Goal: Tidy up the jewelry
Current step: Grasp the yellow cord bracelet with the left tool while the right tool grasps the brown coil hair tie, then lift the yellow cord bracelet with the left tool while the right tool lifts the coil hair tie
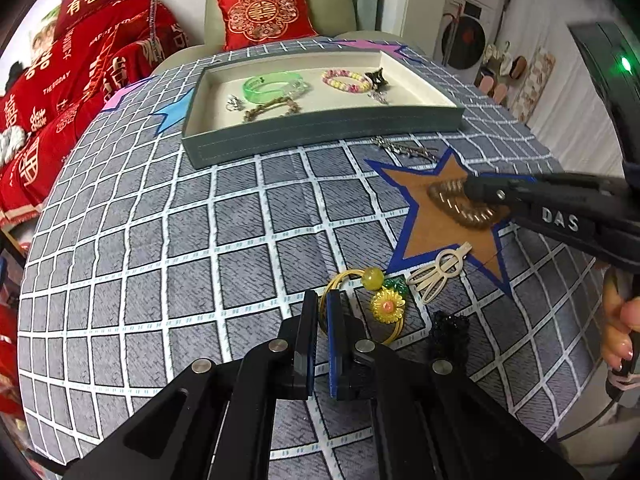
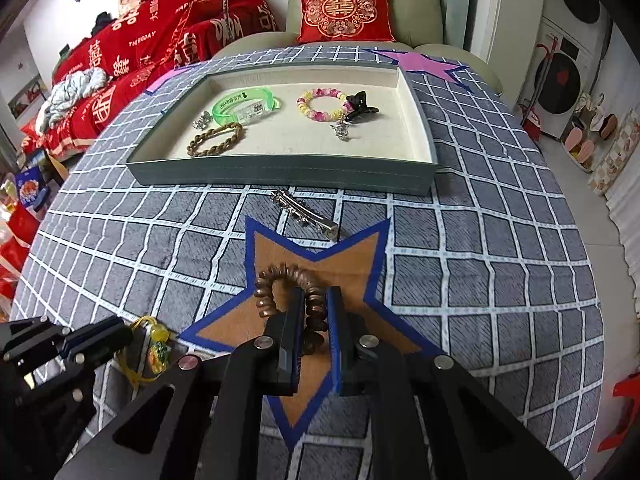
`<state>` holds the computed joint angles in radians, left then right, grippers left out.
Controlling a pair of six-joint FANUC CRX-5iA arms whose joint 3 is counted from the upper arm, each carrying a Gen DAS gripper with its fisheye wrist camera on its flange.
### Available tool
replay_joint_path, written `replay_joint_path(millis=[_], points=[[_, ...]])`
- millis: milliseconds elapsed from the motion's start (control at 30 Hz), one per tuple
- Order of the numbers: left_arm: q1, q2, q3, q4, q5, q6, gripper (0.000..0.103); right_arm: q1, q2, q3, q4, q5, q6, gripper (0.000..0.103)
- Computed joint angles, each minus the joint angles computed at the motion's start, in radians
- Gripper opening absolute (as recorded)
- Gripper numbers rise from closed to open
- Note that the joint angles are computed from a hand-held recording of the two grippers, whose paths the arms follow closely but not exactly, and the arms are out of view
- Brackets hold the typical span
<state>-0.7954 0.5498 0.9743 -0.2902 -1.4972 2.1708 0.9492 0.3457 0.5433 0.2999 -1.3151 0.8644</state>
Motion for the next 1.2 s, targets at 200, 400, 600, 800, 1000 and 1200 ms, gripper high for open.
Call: replay_joint_path(millis=[200, 400, 600, 800, 1000, 1200], points=[[0.006, -0.041, -0.044, 0.005, 0.038, 0.021, 0.013, 0.003, -0.049, -0.046, -0.013, 0.021, -0.020, 0.012], [0.011, -0.058, -0.065, 0.021, 0.058, 0.036, 0.013, 0.009, -0.077, -0.068, -0.006, 0.031, -0.029, 0.011], [-0.012, -0.016, 0.011, -0.042, -0.043, 0.076, 0.013, 0.002, -0.093, -0.089, -0.026, 0.042, -0.041, 0.011], [-0.010, -0.027, -0.012, -0.059, -0.050, 0.128, 0.026, -0.016, -0.111, -0.111, -0.081, 0.058, -0.031, 0.012], [-0.022, -0.020, 0.022, -0.109, -0.071, 0.134, 0.103, -0.015, -0.100, -0.110, -0.080, 0.038, -0.025, 0.013], [-0.005, 0.031, 0.080, -0.073, -0.109, 0.091, 0.101, -0.015, -0.094, -0.116, -0.064, 0.026, -0.030, 0.042]])
